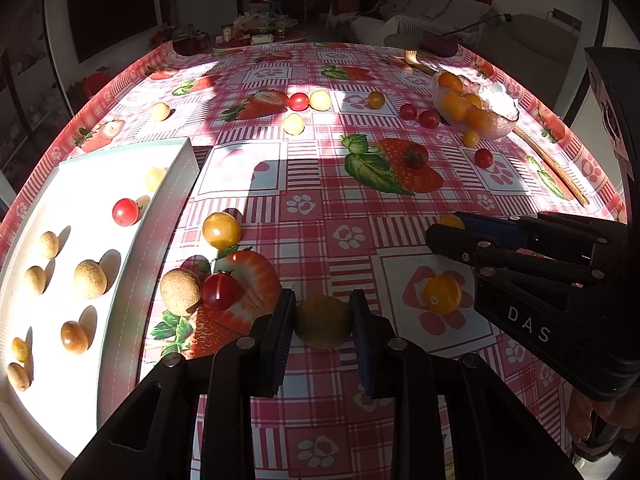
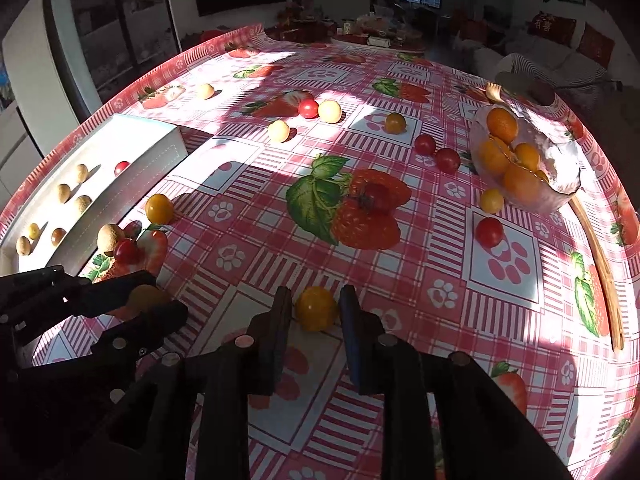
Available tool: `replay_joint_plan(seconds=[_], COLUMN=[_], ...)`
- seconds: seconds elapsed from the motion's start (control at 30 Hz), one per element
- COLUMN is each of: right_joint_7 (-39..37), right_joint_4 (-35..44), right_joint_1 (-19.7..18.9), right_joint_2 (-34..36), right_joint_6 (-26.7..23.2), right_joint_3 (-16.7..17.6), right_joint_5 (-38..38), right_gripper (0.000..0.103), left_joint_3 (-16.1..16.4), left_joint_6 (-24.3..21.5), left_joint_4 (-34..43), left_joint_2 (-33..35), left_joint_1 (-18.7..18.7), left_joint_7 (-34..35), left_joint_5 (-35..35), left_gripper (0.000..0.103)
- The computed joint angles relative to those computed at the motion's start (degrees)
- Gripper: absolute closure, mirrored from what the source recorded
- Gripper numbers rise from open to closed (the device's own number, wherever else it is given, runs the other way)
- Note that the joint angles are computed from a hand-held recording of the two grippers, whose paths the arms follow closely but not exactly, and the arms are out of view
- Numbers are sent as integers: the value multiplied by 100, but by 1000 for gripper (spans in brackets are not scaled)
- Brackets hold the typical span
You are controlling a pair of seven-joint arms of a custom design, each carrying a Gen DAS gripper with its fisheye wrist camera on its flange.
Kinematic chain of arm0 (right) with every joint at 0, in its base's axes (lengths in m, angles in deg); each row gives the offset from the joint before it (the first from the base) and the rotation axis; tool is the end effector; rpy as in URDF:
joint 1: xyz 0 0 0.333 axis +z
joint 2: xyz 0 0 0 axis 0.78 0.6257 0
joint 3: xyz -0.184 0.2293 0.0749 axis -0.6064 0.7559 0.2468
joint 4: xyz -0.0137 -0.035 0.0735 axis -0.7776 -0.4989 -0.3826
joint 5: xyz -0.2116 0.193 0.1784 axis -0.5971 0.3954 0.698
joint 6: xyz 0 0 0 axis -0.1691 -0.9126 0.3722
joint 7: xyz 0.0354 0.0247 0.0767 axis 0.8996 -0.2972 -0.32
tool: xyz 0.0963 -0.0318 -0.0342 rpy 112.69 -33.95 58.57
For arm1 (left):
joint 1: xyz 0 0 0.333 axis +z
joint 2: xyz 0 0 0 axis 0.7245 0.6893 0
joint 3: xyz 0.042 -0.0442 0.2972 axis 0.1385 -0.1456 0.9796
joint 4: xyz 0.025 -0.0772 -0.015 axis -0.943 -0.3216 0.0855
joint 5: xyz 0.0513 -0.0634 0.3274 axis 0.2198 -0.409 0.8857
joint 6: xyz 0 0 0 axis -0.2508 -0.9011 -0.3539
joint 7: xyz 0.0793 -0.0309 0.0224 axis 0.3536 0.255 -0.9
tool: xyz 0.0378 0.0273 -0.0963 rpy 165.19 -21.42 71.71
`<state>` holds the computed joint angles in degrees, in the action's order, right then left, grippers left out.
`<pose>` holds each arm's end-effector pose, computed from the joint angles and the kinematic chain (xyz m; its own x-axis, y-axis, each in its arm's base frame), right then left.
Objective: Organize fruits
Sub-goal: 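Grasp a yellow cherry tomato with the right gripper while the left holds the brown fruit, then carry the brown fruit and yellow cherry tomato over the white tray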
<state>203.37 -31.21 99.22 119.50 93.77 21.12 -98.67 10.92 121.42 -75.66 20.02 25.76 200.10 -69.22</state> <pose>0.5129 0.5050 0.3943 -0.3283 -0.9423 -0.0652 -0.7570 0.3038 -0.5785 0.5760 -0.3558 0.3970 -0.7312 -0.6810 0.0401 -0.5771 0.5862 -0.5686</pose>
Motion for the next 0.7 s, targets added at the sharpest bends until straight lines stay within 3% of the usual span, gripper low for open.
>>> replay_joint_plan(seconds=[0.17,0.37,0.7], right_joint_7=[933,1359,1628], right_joint_4=[-1195,-1638,-1779], right_joint_1=[-97,-234,-269], right_joint_2=[-678,-978,-1190], right_joint_6=[786,971,969], right_joint_3=[22,192,335], right_joint_5=[-146,-178,-200], right_gripper=[83,83,83], left_joint_3=[-76,-206,-385], left_joint_6=[-87,-402,-267], left_joint_4=[45,145,-217], left_joint_2=[10,-13,-430], left_joint_1=[86,265,530], left_joint_7=[56,99,546], left_joint_5=[-137,-493,-1039], left_gripper=[73,73,73])
